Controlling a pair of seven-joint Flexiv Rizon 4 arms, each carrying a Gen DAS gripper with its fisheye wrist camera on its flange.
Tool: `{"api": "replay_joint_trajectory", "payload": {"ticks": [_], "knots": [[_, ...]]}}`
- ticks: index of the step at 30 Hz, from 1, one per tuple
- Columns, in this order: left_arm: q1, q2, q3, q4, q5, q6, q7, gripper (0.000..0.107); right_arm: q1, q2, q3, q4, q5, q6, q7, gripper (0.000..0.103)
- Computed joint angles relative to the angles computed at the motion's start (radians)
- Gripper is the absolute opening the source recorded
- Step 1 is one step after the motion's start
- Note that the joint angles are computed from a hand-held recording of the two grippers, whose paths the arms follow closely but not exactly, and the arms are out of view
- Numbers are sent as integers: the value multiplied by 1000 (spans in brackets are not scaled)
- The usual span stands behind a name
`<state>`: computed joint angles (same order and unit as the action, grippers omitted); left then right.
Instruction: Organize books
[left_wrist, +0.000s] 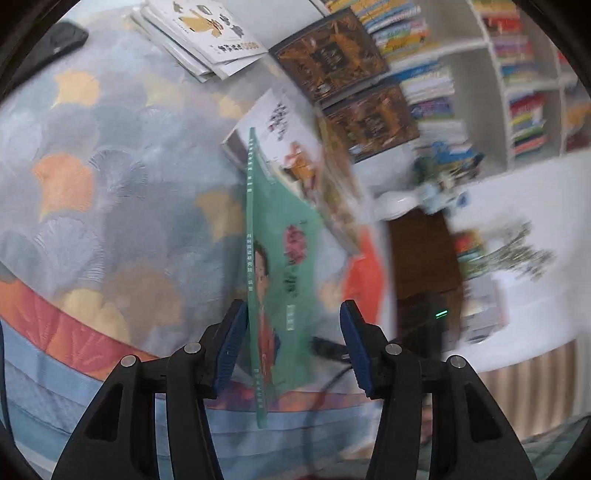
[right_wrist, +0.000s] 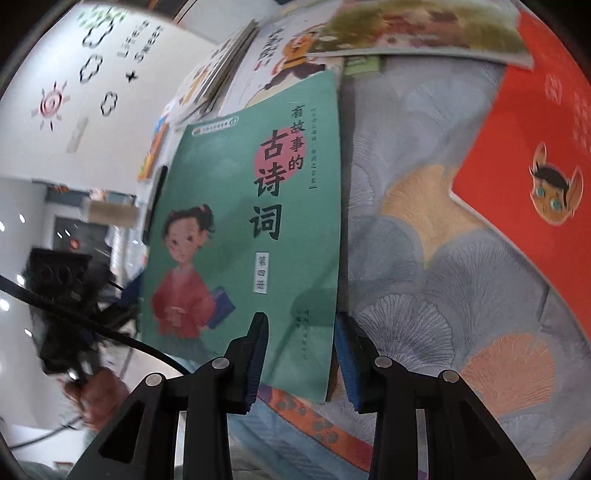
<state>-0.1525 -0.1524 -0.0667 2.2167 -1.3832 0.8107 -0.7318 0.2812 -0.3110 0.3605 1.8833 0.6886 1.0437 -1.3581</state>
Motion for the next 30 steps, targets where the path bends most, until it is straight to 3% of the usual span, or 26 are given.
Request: {"api": "replay_joint_trajectory", "payload": {"ticks": [1,2,3,4,7,10,13,17,23,26,30], "knots": [[-18,-6,-3,2,73,62,-33,41,-8,0,4,-1,15,-1,-10,36],[-22,-13,-5,0,114,85,-48,30,-11,-2,6,-3,26,0,-18,36],[-25,-21,-7,2,158,90,-67,19,-13,2,7,0,32,-1,-23,36],[-20,-30,-11,-3,172,76,-76,17,-13,4,6,3,32,0,-26,36],[-33,-34,-27,20,172,91,-89,16,-11,14,3,14,32,-1,-35,36],[-42,-20,-41,37,56,83,-53,14,-16,3,5,-3,61,-9,-44,36],[-45,-17,-40,24,-52,32,-28,14,-79,14,15,-15,172,-81,-98,37],[-33,-32,-31,-6,-114,-52,-29,14,-121,30,3,-18,336,-104,-170,55],[-12,-57,-27,-21,-189,-169,-62,14,-159,-9,-11,-67,581,-174,-292,56],[-6,-70,-25,-20,-193,-200,-84,14,-139,-27,-19,-81,643,-166,-302,48],[-5,-67,-10,-24,-78,-144,-131,12,-61,7,-39,-69,487,-95,-219,33]]}}
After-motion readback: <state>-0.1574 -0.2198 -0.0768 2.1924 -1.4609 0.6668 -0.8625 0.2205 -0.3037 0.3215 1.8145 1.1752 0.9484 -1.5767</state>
